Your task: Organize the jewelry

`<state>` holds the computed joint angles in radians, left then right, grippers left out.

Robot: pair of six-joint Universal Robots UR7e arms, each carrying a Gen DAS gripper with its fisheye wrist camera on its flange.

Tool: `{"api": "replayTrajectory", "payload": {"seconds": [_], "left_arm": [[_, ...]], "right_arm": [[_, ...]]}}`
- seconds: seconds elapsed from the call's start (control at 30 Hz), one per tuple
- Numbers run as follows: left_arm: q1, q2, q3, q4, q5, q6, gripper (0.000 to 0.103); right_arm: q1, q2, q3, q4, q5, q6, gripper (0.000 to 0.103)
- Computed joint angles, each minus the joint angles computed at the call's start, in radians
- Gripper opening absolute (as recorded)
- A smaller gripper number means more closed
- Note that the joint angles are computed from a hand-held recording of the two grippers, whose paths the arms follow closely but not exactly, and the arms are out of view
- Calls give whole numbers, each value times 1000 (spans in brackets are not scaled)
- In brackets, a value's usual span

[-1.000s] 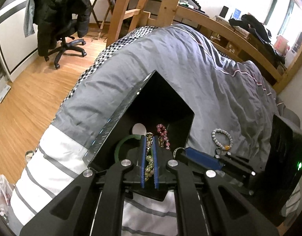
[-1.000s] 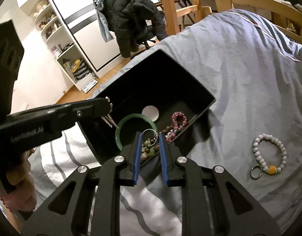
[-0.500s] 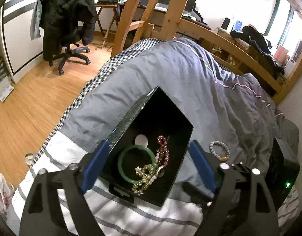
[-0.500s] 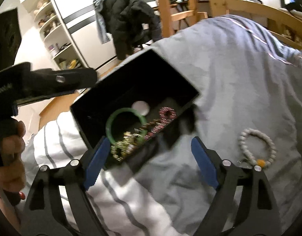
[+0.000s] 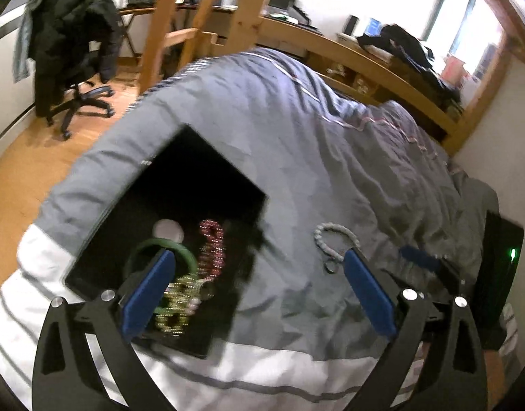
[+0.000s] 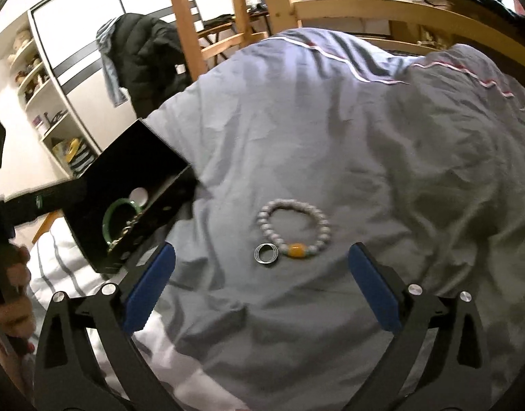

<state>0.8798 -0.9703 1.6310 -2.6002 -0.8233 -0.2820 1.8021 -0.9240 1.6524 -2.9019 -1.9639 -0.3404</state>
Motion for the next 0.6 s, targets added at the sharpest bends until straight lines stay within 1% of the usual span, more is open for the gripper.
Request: {"api": "replayTrajectory", "payload": {"seconds": [0.1, 0.3, 0.43, 0.5, 0.53, 0.57, 0.6], "left_arm": [[-4, 34, -2, -27, -8, 30, 97], [6, 87, -13, -60, -58, 81, 97], [6, 132, -28, -81, -76, 143, 96], [6, 150, -32, -86, -86, 171, 89], [8, 162, -43, -64, -102, 183, 76], [10, 172, -51, -50, -109, 192, 67], [12, 182, -58, -42, -114, 203, 64]], "right_arm": [[-17, -8, 1, -4, -12, 24, 100], [-55, -27, -5, 7, 8, 83, 100], [-64, -28, -18, 0, 17, 80, 99], [-64, -20, -33, 4, 16, 63, 99], [-63, -13, -43, 9, 15, 55, 99], [-64, -8, -52, 17, 18, 50, 97], [-67, 1, -69, 42, 31, 48, 97]]}}
